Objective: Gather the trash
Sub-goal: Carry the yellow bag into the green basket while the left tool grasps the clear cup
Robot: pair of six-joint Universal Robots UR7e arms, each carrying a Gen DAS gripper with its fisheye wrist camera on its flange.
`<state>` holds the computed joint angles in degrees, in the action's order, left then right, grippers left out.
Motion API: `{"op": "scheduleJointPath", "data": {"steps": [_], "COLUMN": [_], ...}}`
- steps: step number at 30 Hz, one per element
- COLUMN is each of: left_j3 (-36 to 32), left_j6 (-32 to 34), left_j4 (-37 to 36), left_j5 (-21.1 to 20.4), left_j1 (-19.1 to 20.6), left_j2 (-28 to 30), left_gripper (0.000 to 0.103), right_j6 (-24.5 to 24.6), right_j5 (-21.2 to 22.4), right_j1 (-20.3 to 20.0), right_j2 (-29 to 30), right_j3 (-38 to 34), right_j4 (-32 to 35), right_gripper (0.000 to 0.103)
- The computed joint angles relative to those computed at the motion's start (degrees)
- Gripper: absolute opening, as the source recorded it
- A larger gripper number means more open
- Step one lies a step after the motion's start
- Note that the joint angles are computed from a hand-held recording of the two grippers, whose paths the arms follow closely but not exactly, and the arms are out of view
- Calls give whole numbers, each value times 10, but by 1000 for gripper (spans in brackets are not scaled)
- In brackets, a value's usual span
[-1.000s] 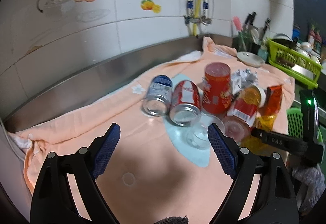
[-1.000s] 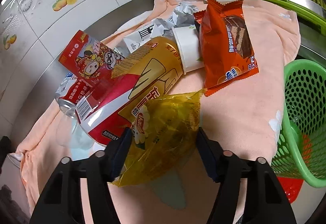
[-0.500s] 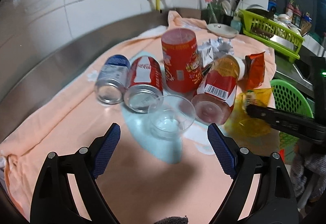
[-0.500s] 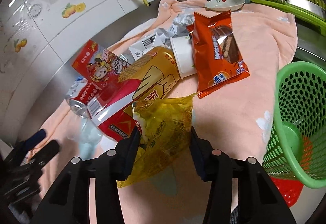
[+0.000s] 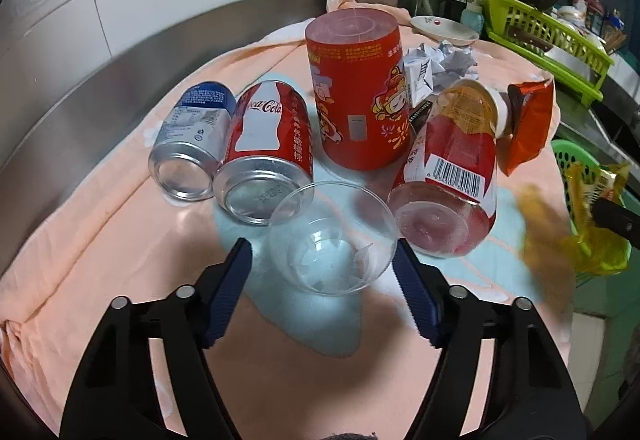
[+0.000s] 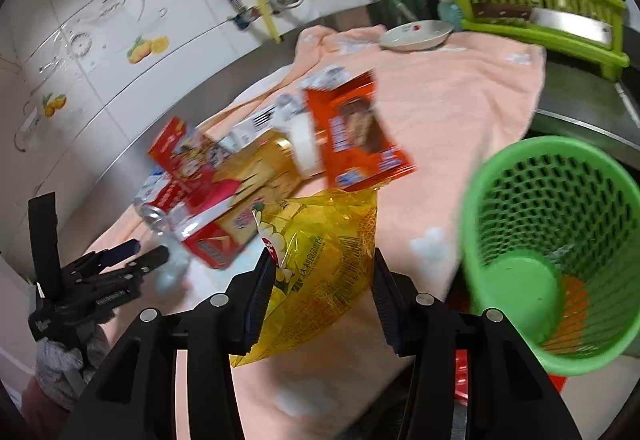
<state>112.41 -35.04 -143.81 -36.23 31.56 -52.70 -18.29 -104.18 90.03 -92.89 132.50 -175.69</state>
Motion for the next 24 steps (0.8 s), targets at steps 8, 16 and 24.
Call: {"op": "scheduleJointPath", "data": {"steps": [8,16,24], "left_j3": [-2,22,47], "left_j6": [17,2,-9], "left_j4": [-20,-24,-44], "left_j5": [-4,-5,-2], "left_j1": [2,-12,-43], "left_j2": [8,-16,-51], "left_gripper": [62,60,60], "right_j6": [-32,-43,-64], "right_j5": [-41,-84,-108], "right_j1": [-48,-107,-158], "right_j2": [-38,-40,-28], "right_j3": [-5,-28,-45], "right_j4": [-4,-5,1], "right_gripper": [46,46,46]}}
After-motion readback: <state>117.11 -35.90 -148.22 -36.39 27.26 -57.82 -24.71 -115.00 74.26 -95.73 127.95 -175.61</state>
